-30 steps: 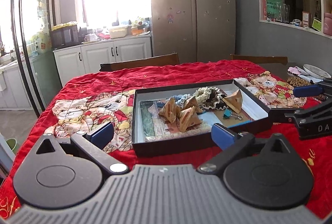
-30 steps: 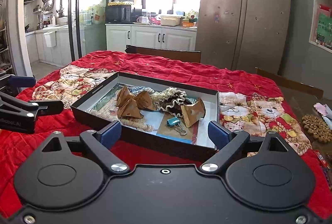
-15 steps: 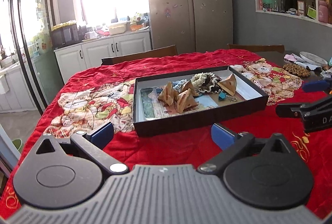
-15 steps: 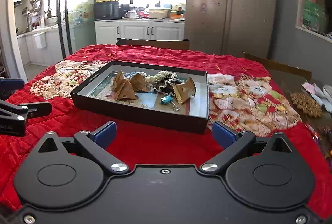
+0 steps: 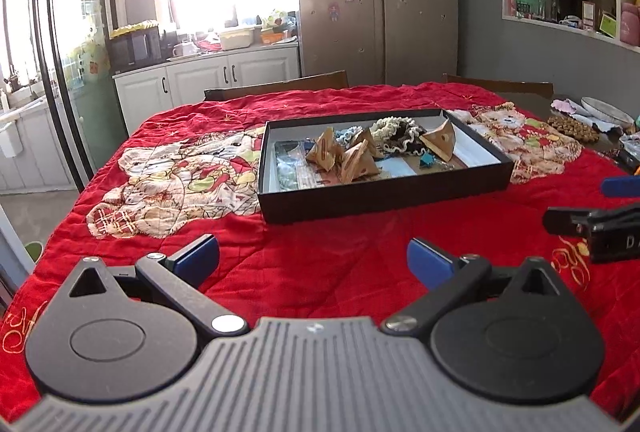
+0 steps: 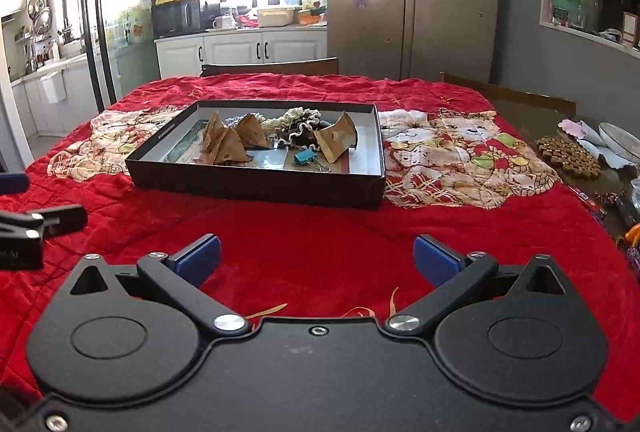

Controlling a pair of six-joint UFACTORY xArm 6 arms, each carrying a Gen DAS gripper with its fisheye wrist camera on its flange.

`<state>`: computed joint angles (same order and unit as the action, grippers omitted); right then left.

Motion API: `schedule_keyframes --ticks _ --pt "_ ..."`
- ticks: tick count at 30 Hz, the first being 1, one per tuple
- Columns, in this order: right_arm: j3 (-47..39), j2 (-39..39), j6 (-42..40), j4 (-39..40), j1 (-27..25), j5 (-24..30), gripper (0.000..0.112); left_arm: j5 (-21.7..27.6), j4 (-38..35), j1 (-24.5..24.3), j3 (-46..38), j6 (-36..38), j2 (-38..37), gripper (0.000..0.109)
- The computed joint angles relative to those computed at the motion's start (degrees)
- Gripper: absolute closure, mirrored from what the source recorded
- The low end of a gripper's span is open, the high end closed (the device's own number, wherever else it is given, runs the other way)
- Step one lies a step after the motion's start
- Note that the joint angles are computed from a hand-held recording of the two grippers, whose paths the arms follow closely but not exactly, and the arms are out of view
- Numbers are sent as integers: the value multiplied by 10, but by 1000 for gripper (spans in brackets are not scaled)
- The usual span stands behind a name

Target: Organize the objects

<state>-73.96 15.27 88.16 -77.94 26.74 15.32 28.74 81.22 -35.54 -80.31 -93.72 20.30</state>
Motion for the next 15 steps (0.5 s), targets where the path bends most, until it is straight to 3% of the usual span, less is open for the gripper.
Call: schedule_keyframes --ticks 15 --pt "-1 10 -22 37 2 -4 9 5 -3 -9 -2 -12 11 6"
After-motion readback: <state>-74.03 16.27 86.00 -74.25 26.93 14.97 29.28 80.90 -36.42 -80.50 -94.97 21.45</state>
